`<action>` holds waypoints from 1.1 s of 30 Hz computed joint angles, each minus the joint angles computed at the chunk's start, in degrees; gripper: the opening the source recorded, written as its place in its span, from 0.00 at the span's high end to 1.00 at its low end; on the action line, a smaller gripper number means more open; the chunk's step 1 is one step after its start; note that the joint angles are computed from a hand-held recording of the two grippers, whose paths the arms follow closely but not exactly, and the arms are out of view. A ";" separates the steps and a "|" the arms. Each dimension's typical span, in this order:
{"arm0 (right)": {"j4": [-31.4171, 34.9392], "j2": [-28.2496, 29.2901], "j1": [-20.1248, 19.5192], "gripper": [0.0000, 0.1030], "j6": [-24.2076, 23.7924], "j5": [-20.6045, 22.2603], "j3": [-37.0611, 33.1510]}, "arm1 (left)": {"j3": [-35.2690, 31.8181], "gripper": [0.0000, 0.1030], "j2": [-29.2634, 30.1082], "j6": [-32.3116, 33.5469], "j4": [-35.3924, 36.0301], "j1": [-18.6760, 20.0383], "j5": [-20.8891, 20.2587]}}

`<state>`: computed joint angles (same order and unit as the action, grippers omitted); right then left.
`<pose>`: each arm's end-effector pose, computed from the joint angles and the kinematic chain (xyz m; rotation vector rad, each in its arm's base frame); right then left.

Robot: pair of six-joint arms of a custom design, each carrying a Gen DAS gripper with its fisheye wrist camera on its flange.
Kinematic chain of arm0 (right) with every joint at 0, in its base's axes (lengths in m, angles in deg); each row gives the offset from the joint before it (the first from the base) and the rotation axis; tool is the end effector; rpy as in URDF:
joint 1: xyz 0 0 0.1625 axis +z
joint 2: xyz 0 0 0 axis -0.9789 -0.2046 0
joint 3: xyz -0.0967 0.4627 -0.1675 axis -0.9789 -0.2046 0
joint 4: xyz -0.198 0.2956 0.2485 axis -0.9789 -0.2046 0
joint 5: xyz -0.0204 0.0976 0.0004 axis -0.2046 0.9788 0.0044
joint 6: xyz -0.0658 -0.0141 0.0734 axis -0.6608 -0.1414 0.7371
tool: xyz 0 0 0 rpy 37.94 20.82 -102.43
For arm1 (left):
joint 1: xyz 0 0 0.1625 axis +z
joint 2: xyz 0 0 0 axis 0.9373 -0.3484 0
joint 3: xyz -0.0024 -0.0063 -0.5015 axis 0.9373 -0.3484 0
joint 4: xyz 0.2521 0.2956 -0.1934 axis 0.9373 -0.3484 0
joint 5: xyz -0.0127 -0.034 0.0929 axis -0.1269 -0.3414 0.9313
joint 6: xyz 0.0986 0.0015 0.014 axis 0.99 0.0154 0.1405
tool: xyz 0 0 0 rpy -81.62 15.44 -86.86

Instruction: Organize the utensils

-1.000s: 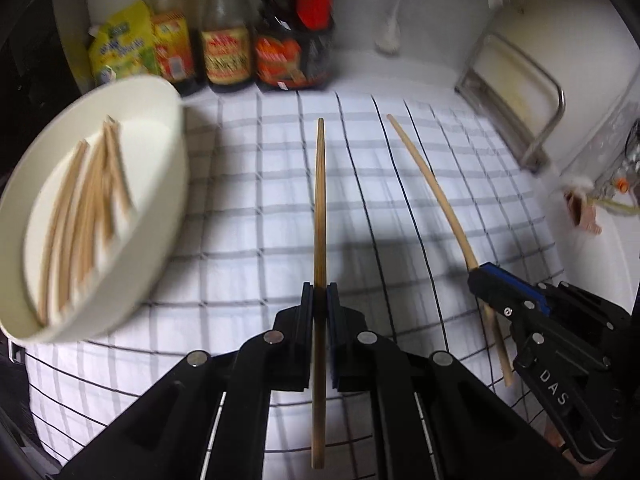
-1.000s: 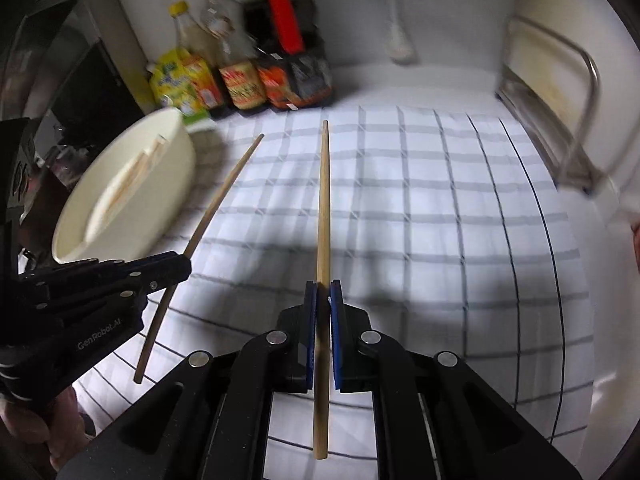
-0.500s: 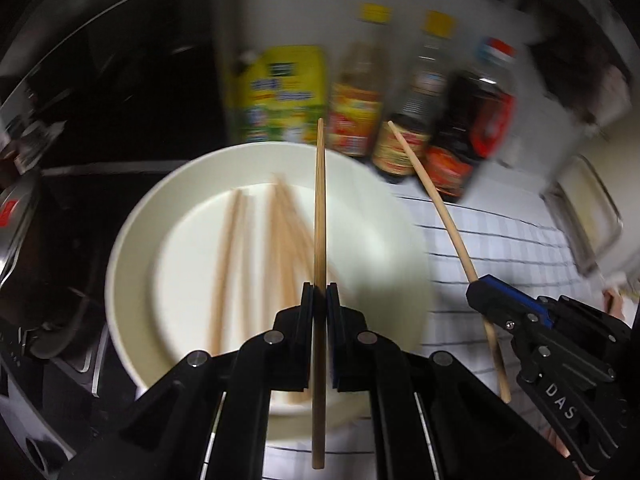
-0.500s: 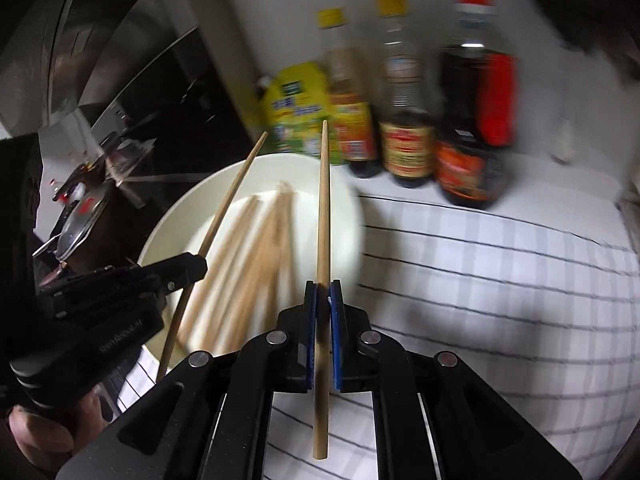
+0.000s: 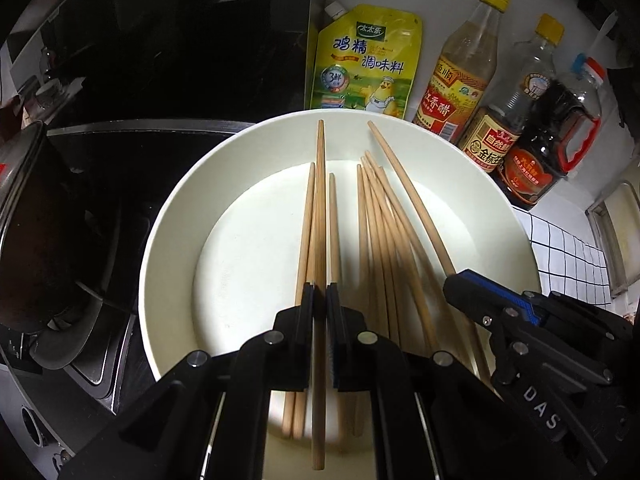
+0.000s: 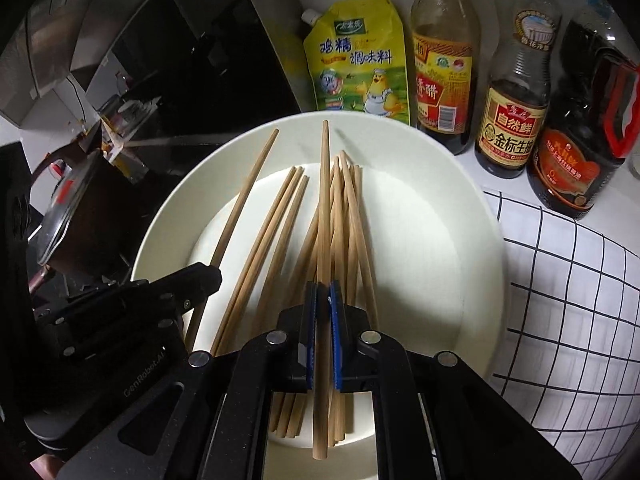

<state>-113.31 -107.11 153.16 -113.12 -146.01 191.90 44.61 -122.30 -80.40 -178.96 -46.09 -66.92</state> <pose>0.0021 -0.4492 0.3193 0.8626 -2.5586 0.4541 -0.4446 -0.4166 -0.0755 -0.0625 2.2870 -0.7505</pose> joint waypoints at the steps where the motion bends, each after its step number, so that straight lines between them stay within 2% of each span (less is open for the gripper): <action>1: 0.10 0.15 -0.01 0.94 0.17 -0.18 -0.08 | 0.03 0.93 0.01 0.01 0.09 0.07 -0.08; 5: -0.73 0.26 -0.01 0.94 -0.33 -1.33 0.27 | -0.03 0.92 -0.19 -0.73 0.81 0.23 -0.62; 6: -0.78 0.12 -0.08 0.94 -0.15 -1.13 0.31 | 0.03 0.88 -0.36 -1.11 1.00 0.20 -0.58; 8: -0.45 -0.93 -0.59 0.84 0.15 -0.22 0.49 | 0.11 0.75 -0.76 -2.58 2.07 -0.20 -0.46; 10: -0.86 -1.80 -0.97 0.78 -0.35 0.81 0.86 | 0.43 0.53 -1.22 -3.81 2.70 -0.64 -0.20; 12: -1.19 -2.85 -1.27 0.77 -1.09 1.33 1.32 | 0.72 0.43 -1.70 -5.37 3.66 -1.26 0.21; 16: -1.14 -4.93 -1.91 0.77 -2.23 1.88 2.22 | 0.90 0.42 -2.52 -7.75 5.74 -2.26 -0.10; 21: -0.94 -7.44 -2.70 0.70 -3.42 2.74 3.25 | 0.31 0.39 -3.07 -10.38 9.43 -3.68 -0.32; 33: 1.39 -12.99 -3.53 0.66 -5.34 4.71 4.44 | -1.54 0.37 -3.86 -13.78 15.61 -6.66 1.41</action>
